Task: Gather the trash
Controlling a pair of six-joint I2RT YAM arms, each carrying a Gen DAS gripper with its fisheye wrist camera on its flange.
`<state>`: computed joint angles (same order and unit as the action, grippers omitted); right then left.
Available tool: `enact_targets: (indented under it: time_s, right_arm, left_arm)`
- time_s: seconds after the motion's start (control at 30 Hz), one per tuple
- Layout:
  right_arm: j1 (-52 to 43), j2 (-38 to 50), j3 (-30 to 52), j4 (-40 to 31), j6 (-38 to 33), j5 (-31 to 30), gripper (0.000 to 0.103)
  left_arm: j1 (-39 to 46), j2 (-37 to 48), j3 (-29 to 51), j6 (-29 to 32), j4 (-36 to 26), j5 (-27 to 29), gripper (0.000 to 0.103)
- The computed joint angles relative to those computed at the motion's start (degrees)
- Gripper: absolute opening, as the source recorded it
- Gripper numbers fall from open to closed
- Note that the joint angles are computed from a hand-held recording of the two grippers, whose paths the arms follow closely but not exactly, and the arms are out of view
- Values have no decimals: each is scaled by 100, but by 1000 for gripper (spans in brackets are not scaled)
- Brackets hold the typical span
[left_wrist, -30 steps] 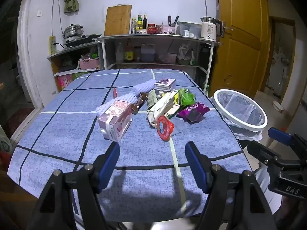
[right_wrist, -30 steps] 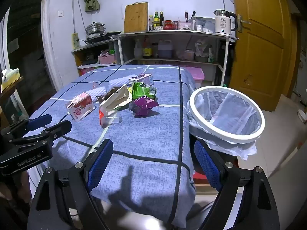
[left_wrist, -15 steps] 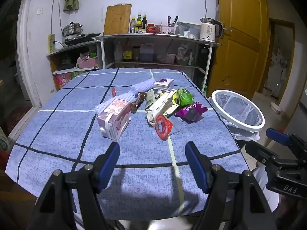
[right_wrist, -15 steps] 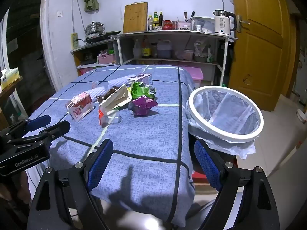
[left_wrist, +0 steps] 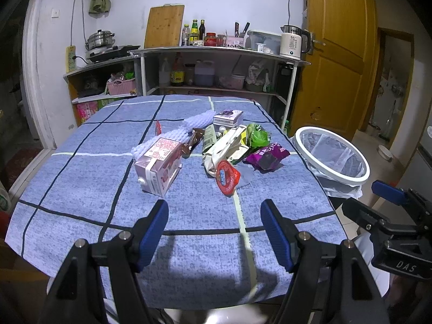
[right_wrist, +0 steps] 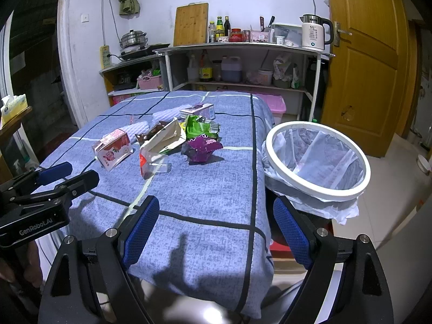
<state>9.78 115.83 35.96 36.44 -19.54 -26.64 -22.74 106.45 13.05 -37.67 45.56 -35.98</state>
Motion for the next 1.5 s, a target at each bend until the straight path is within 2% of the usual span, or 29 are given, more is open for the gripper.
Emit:
enact_targets:
  time_s: [1.5]
  right_arm:
    - [25,0,-7,10,7,39,87]
  left_arm:
    - [-93,12,32,-108,-86,-35,72]
